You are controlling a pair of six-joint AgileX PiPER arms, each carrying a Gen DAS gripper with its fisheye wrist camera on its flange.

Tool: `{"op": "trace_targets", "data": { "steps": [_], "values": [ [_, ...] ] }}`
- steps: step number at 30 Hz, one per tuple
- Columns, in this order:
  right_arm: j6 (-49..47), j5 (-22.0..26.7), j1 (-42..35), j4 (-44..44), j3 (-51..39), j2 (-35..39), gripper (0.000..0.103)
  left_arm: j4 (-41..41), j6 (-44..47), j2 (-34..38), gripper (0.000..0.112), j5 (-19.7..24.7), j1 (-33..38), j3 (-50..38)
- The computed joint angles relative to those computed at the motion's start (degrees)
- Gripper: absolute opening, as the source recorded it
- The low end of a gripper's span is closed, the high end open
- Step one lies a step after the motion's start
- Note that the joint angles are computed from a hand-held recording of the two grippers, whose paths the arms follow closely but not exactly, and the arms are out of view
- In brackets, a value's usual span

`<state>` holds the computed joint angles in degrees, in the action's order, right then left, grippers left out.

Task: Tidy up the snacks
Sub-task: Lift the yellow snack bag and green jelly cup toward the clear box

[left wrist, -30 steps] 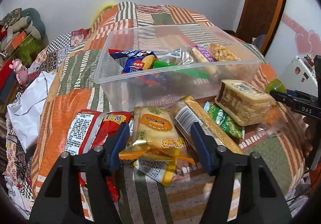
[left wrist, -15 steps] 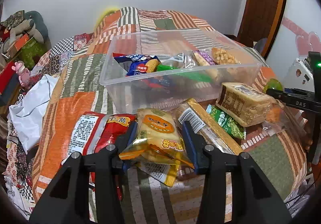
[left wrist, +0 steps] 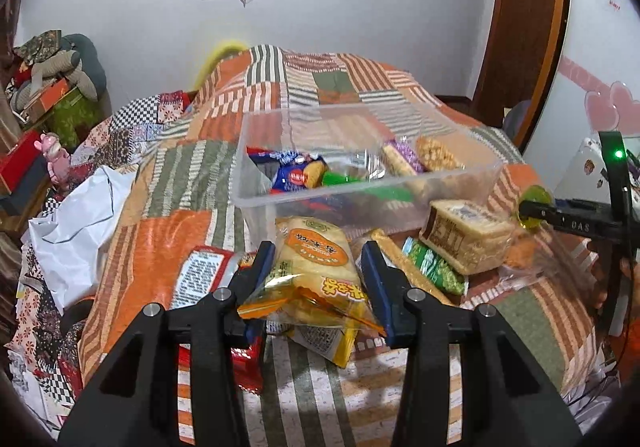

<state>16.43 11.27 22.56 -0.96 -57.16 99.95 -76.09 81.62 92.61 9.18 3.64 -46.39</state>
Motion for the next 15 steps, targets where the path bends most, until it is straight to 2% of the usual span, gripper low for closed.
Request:
{"op": "trace_targets", "data": {
  "steps": [2,5,9,15],
  "values": [
    [-2.1,-0.6,0.0,2.3,0.6,-1.1,0.041,0.7,-1.0,-0.6,0.044,-0.1,0.1,-0.4],
    [-11.3,-1.3,-0.3,11.9,1.3,-3.3,0.041,1.9,-2.9,-1.3,0.044,0.1,0.2,-1.2],
    [-10.1,-1.7,1.0,10.6,0.1,-5.2,0.041,0.9,-2.4,-2.3,0.044,-0.2,0.1,-2.1],
    [-4.2,-2.2,3.9,3.2,-3.5,-5.3,0.041,5.2,-7.6,-2.1,0.044,-0.4,-0.1,-4.6]
  ]
}}
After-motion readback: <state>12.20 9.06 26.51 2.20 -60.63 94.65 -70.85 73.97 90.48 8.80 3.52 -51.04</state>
